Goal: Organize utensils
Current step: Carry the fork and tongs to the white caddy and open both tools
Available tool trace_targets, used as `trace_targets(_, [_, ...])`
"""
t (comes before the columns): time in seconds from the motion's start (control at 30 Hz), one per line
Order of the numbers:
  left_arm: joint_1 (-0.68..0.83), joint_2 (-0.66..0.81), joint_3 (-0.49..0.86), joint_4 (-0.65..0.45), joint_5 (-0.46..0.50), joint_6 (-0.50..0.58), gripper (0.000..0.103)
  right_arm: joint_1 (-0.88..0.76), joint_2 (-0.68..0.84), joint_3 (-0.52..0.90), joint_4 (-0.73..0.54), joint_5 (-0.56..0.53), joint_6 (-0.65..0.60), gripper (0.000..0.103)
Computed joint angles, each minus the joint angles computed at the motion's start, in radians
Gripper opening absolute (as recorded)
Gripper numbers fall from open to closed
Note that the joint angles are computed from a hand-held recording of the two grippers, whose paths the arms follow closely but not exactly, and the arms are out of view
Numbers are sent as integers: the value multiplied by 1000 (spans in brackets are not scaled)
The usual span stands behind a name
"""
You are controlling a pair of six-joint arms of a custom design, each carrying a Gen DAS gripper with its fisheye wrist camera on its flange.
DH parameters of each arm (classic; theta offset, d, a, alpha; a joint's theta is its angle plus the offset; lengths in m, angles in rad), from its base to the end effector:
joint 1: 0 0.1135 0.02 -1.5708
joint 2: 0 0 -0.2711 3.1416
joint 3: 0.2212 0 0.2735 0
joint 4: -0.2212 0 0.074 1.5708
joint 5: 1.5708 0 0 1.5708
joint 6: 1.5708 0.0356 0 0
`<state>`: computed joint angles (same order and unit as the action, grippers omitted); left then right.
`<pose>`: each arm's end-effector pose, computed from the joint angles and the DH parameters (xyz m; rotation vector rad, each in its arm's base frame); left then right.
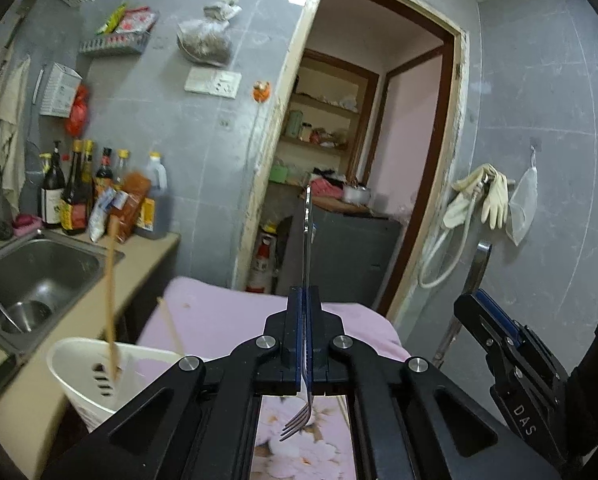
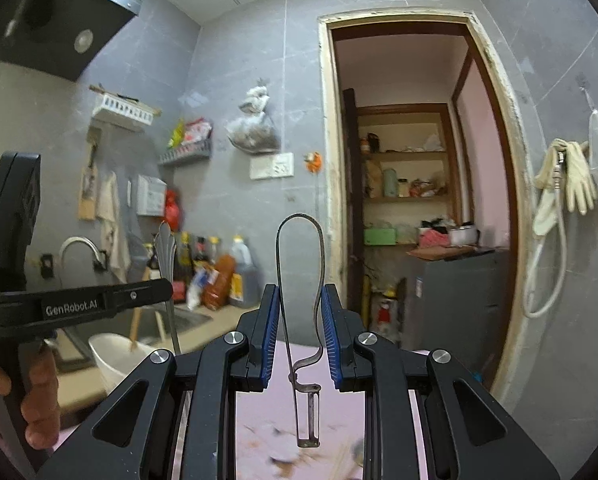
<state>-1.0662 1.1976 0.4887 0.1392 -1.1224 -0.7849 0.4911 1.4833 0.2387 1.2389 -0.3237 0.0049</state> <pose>0.1432 -0.1929 0.1895 -0.3424 1.7752 -0.1009 0.2119 0.1262 0.1494 -0.6341 1.4831 0.6406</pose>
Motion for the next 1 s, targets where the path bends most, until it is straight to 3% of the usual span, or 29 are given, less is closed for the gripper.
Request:
trace_targets(0.13, [-30,-134,-33,-96,-51,-21,0,74,-17,37,-36,21,29,19])
trace_targets(0.33, [-97,-329,-33,-363,-196,-97,0,191,15,124,-79,52,59,19])
trace_targets(0.43, [-118,-377,-4,-603,-260,-255,0,243,61,166,-69,75,70,19])
trace_targets(0.53, [-114,-391,27,-887,-285,-495,0,294,127,220,-59,96,85,19])
trace_targets(0.63, [-65,-468,-29,-905,-266,-507,0,329,204,270,-40,118,91,19])
trace_targets(0.77, [71,-648,-152,-719,-175,-285,0,347,291,322,-46,122,104,19])
trace_targets(1.0, [234,-722,-258,-580,-15,-169,0,352,379,374,-90,122,99,19])
